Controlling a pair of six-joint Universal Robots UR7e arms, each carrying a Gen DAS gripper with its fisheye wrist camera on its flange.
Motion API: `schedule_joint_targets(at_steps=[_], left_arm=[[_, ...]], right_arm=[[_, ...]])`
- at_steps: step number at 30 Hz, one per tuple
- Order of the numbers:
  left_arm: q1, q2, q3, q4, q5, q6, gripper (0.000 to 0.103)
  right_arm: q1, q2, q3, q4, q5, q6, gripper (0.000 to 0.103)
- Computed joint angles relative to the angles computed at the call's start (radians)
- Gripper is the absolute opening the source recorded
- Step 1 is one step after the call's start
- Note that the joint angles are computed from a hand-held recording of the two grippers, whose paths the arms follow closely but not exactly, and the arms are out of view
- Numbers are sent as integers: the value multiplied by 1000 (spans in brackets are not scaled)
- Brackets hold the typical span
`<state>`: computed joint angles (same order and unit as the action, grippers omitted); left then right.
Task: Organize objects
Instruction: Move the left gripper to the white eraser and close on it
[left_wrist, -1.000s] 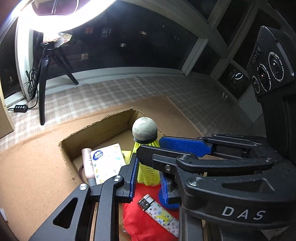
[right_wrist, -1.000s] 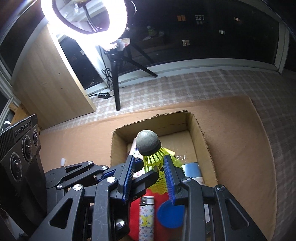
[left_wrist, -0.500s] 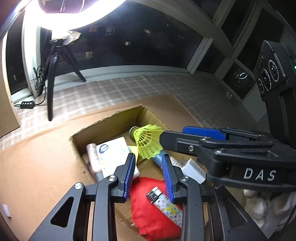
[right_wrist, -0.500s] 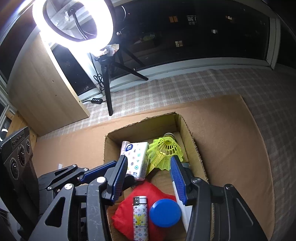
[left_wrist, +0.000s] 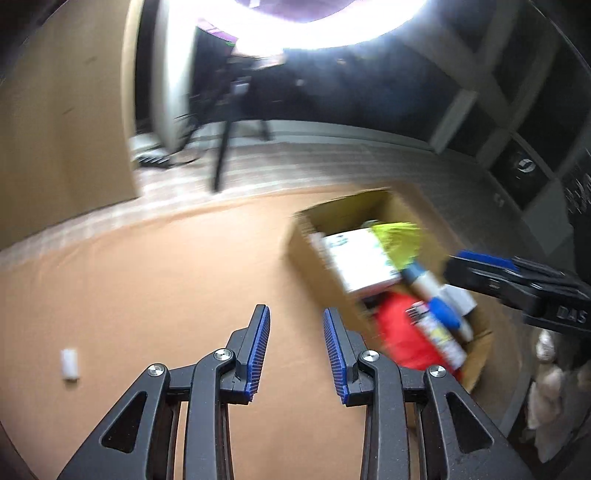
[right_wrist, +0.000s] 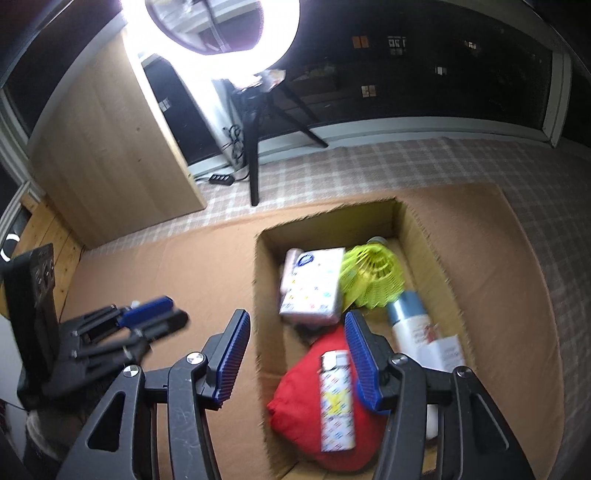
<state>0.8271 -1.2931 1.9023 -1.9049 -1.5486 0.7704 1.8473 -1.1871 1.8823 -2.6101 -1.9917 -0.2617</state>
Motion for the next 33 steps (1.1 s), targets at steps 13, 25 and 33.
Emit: schedule_joint_targets(at_steps=[13, 25, 33], left_arm=[[150, 185, -246, -46, 253, -5, 37], [167, 316, -360, -37, 370, -57, 36], [163, 333, -356, -36, 404, -55, 33]], right_arm=[[48, -60, 140, -13, 12, 72, 54], [49, -120, 183, -3, 4, 113, 54], [36, -148, 195, -2, -6, 121, 54]])
